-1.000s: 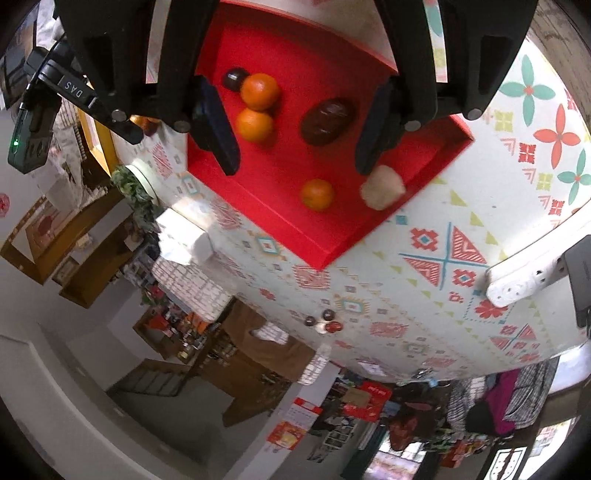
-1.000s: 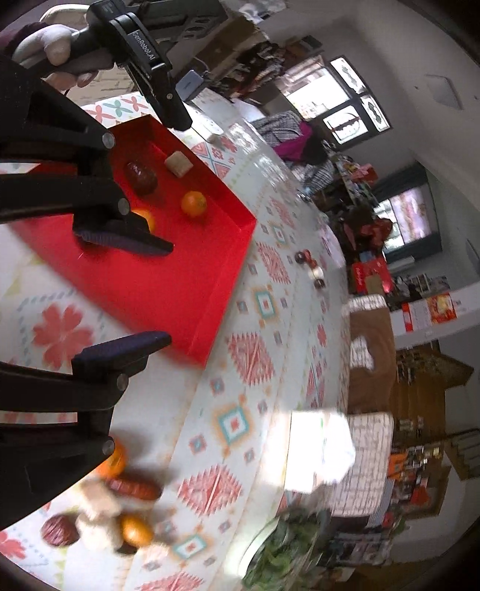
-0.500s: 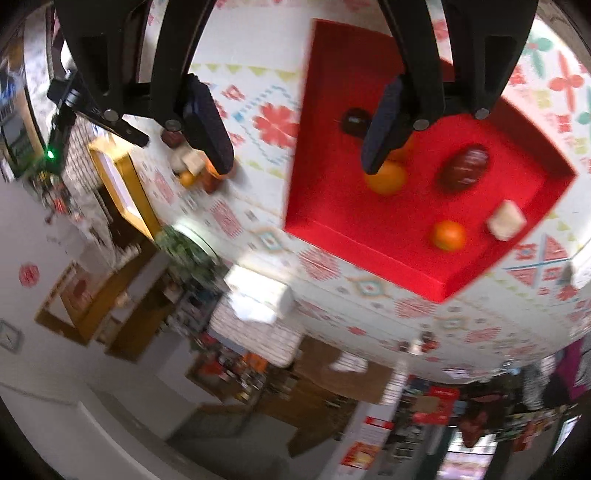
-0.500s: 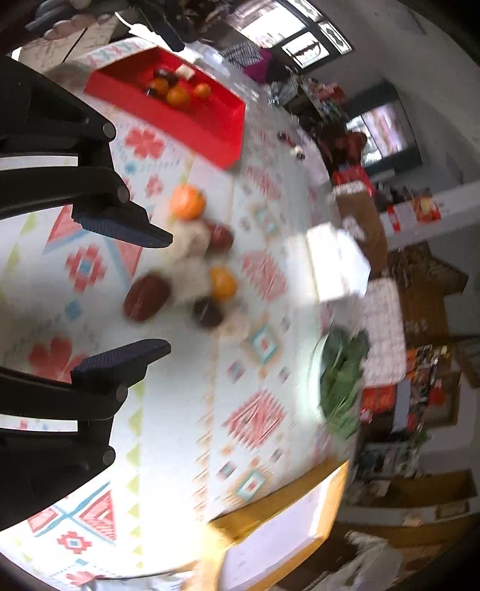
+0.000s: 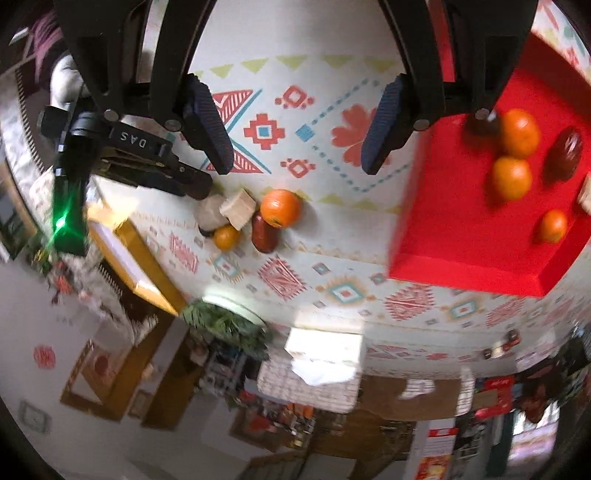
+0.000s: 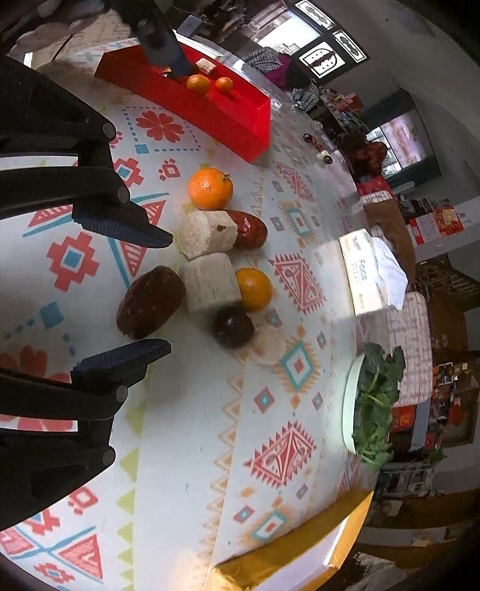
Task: Organize fruits
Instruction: 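Move both tools back toward the fruit row, right tool toward a red date, then grasp a mandarin with the left tool while the right grips a red date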
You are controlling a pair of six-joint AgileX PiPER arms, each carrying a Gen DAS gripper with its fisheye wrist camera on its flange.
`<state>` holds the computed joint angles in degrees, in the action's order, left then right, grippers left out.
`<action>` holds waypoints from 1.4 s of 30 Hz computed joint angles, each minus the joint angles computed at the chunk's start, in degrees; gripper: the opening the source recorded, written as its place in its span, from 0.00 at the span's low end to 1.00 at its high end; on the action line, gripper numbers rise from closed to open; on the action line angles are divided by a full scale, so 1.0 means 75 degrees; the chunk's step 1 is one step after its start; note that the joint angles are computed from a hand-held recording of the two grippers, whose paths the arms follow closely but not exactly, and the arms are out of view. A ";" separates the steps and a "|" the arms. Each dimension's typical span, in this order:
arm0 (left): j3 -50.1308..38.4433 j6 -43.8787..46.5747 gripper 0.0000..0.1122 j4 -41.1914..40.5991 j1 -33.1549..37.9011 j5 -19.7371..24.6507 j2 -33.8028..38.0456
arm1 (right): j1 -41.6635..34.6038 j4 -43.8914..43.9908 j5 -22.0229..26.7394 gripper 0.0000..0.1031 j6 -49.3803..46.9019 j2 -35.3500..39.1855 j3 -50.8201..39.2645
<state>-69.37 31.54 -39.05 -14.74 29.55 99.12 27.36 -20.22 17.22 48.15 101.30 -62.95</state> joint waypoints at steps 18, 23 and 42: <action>-0.2166 -0.0414 0.49 0.0684 -0.0712 -0.0003 0.2118 | 0.0024 -0.0665 -0.0406 0.32 0.0676 -0.0159 0.0341; -0.2403 -0.0558 0.39 0.0921 -0.0702 0.0088 0.2276 | 0.0009 -0.0517 -0.0421 0.31 0.0491 -0.0145 0.0328; -0.0385 0.1111 0.32 -0.1027 0.0078 -0.0266 0.0370 | 0.0087 -0.1473 -0.0721 0.27 0.1425 -0.0312 0.0594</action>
<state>-72.26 39.87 -46.75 -14.16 27.56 101.89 28.01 -31.27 11.81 58.83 98.96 -58.49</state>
